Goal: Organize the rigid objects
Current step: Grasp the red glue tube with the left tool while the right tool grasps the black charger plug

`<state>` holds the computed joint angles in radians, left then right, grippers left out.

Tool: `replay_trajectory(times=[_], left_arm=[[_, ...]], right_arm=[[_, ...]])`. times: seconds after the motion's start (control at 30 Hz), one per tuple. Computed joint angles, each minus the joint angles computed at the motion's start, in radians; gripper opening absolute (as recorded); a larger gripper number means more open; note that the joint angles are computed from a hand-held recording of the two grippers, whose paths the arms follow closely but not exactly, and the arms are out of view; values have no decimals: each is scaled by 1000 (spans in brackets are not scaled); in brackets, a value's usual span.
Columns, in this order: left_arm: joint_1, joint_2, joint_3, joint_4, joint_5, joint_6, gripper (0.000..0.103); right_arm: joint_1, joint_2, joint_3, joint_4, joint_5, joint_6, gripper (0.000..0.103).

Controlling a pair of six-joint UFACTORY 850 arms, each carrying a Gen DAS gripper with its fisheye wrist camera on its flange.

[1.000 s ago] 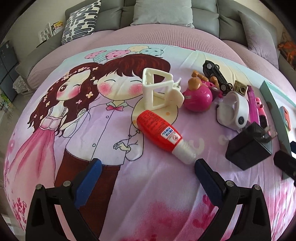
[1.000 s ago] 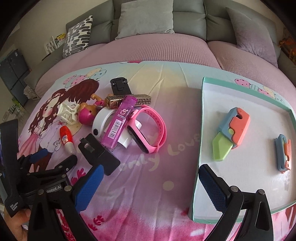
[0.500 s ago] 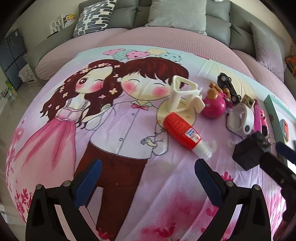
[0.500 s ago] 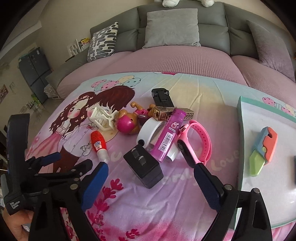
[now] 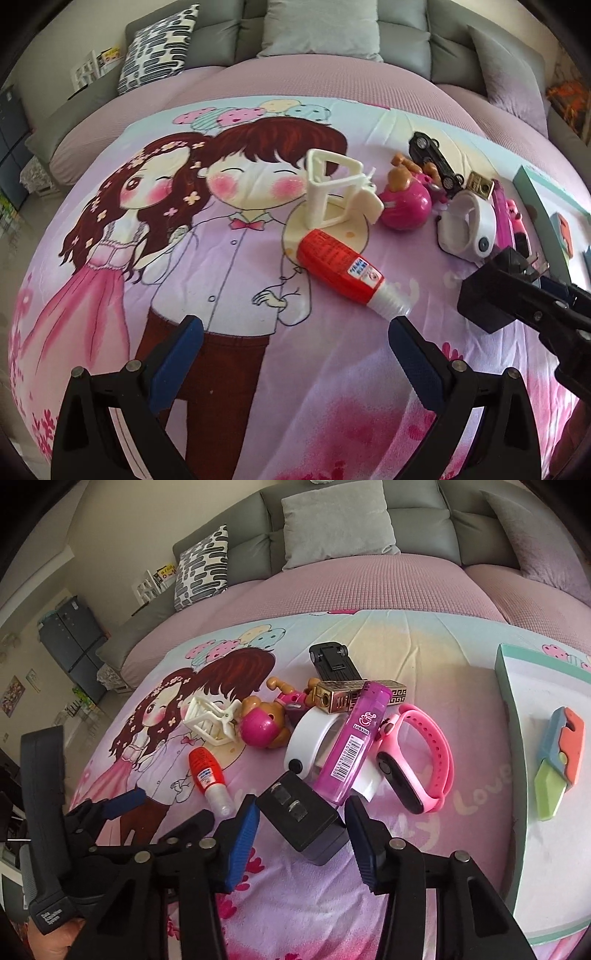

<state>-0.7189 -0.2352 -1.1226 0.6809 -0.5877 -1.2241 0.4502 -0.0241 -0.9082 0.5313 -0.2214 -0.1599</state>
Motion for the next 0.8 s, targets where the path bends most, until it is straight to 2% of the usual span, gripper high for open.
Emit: replay_trajectory(times=[0.23,0.5,0.6,0.8], left_arm=[[4,-57,-54,-53,48,148,100],[19,-92,-86,-23,107,232,100],[34,-86,-75,-41,158,327,100],[69,-78,-59,-182,243,549,100]], right_arm=[[-19,16,5,45,-16,-50,45],[-46,22,9,57,-33,-47,45],[-48,19,6,58,-38,-48,45],[-53,18,6,84,-45,-71,45]])
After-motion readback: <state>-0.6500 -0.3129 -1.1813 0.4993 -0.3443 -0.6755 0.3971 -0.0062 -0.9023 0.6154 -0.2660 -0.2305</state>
